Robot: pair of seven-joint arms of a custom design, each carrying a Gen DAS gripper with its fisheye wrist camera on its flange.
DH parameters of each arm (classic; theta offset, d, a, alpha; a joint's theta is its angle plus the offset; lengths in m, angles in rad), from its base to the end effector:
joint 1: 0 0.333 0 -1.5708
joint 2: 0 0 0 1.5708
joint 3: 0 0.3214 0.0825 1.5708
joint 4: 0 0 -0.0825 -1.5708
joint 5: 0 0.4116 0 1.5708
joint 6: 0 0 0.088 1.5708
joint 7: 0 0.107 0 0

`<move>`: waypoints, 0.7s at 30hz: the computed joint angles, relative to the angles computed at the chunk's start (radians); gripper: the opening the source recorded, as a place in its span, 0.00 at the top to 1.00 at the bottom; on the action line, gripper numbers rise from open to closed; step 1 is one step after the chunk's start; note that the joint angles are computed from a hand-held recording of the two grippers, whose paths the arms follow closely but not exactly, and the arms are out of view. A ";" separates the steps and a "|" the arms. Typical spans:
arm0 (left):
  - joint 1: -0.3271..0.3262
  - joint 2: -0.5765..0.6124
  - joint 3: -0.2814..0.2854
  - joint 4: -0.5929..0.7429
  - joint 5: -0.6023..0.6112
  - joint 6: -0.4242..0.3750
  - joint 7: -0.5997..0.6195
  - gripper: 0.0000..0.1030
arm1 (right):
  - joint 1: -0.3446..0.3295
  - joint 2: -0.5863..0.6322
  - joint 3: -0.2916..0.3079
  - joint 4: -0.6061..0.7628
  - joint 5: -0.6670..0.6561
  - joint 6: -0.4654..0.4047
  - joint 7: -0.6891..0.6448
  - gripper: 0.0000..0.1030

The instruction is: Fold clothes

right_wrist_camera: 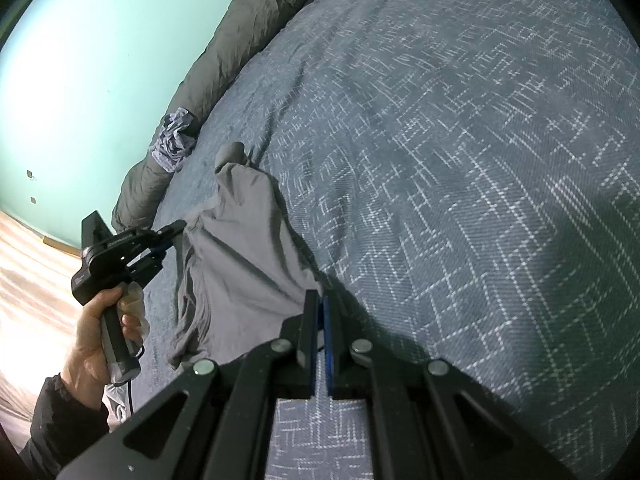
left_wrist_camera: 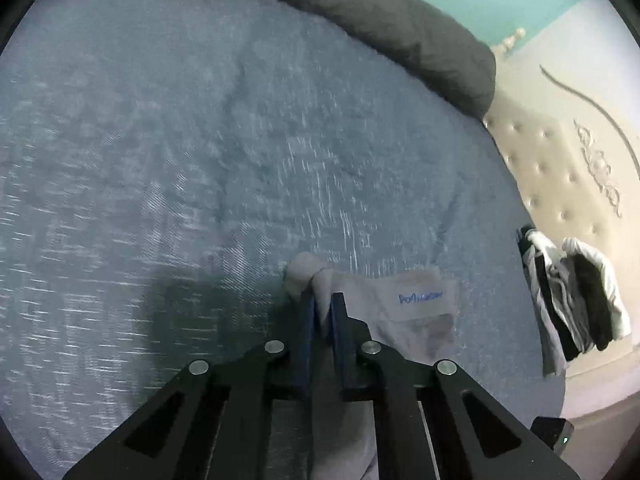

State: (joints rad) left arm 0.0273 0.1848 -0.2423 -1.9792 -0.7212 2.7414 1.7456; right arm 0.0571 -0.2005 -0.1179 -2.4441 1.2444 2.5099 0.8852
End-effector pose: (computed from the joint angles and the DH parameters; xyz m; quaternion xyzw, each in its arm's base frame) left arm 0.6455 -0.1075 0.4246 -0.7279 0.5842 -0.3590 0.0062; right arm 0.4986 -0.0379 0.3873 -0.5214 0.7398 0.0720 0.4191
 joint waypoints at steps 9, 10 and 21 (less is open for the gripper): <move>0.003 -0.009 0.022 -0.047 0.019 -0.015 -0.057 0.91 | -0.001 -0.009 0.000 -0.010 -0.003 0.000 -0.005 0.98; 0.005 -0.011 0.020 -0.051 0.013 -0.014 -0.058 0.90 | -0.001 -0.009 0.000 -0.009 -0.003 0.001 -0.002 0.98; -0.005 -0.022 0.019 -0.056 -0.054 0.010 0.032 0.88 | 0.010 -0.034 -0.003 -0.016 0.008 0.015 -0.008 0.98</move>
